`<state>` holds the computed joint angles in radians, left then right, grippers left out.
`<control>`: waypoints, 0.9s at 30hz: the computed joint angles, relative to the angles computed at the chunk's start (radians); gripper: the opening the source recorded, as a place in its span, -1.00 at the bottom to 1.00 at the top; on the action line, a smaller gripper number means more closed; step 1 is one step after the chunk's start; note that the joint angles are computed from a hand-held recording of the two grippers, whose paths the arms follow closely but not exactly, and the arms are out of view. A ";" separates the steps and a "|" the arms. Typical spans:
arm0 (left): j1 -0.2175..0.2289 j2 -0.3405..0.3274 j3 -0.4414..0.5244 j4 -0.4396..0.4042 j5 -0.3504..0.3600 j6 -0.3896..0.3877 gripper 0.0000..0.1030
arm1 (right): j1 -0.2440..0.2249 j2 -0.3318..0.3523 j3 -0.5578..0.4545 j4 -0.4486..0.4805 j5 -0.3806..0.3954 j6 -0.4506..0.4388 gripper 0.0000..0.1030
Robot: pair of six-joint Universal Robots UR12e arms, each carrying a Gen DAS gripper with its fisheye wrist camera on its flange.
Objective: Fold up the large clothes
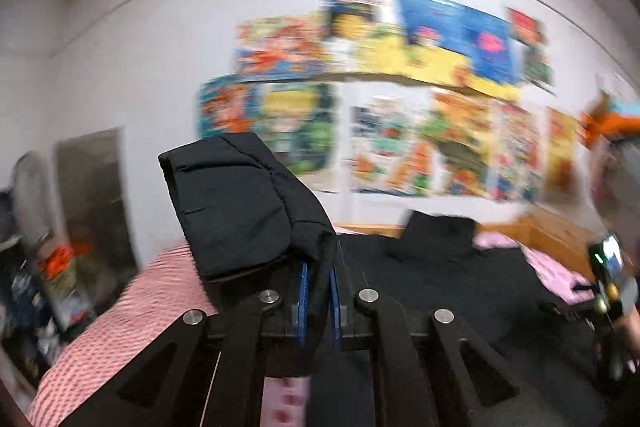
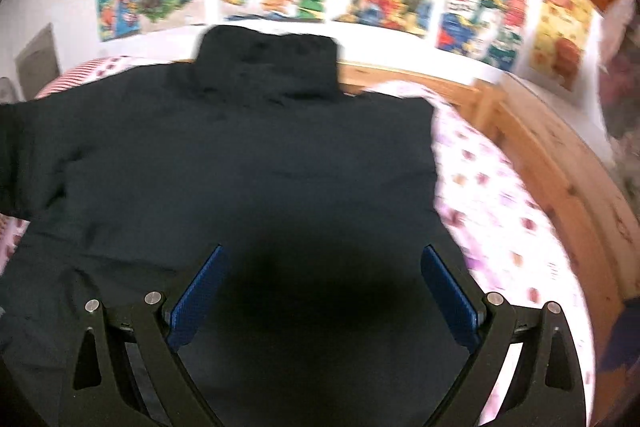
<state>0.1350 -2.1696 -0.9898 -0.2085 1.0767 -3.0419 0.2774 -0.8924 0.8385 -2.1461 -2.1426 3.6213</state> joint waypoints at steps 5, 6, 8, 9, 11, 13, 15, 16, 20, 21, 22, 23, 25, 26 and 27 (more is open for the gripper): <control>-0.042 0.030 -0.048 -0.124 -0.148 0.208 -0.83 | -0.015 -0.055 0.088 -0.027 0.011 0.045 0.85; -0.048 0.033 -0.052 -0.176 -0.181 0.240 -0.83 | -0.019 -0.066 0.108 -0.035 0.017 0.048 0.85; -0.056 0.041 -0.055 -0.303 -0.234 0.315 -0.83 | -0.023 -0.081 0.138 -0.043 0.030 0.056 0.85; -0.063 0.040 -0.048 -0.382 -0.250 0.362 -0.83 | -0.027 -0.086 0.150 -0.045 0.039 0.060 0.85; -0.075 0.033 -0.033 -0.495 -0.266 0.440 -0.83 | -0.035 -0.097 0.173 -0.044 0.062 0.076 0.85; -0.085 0.025 -0.018 -0.587 -0.263 0.514 -0.83 | -0.044 -0.108 0.199 -0.053 0.095 0.092 0.85; -0.095 0.018 0.001 -0.709 -0.239 0.594 -0.82 | -0.052 -0.114 0.217 -0.069 0.131 0.107 0.85; -0.101 0.011 0.018 -0.755 -0.223 0.613 -0.82 | -0.055 -0.117 0.227 -0.086 0.152 0.111 0.85; -0.109 -0.007 0.063 -0.926 -0.162 0.661 -0.80 | -0.074 -0.132 0.285 -0.242 0.303 0.106 0.85; -0.109 -0.013 0.075 -0.961 -0.148 0.664 -0.80 | -0.081 -0.136 0.299 -0.284 0.365 0.108 0.85; -0.110 -0.020 0.087 -0.986 -0.137 0.665 -0.78 | -0.090 -0.138 0.313 -0.327 0.440 0.115 0.85; -0.111 -0.025 0.098 -1.018 -0.126 0.669 -0.76 | -0.095 -0.136 0.319 -0.356 0.495 0.127 0.85; -0.113 -0.033 0.114 -1.070 -0.115 0.681 -0.71 | -0.101 -0.127 0.323 -0.401 0.597 0.157 0.85; -0.112 -0.036 0.118 -1.088 -0.115 0.688 -0.63 | -0.103 -0.118 0.316 -0.412 0.646 0.172 0.85; -0.110 -0.034 0.117 -1.109 -0.123 0.704 -0.55 | -0.102 -0.111 0.309 -0.414 0.674 0.180 0.85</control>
<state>0.0246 -2.2037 -0.8725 -1.3180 0.9542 -2.3381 0.1751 -1.0030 1.1470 -2.5600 -1.4682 3.8012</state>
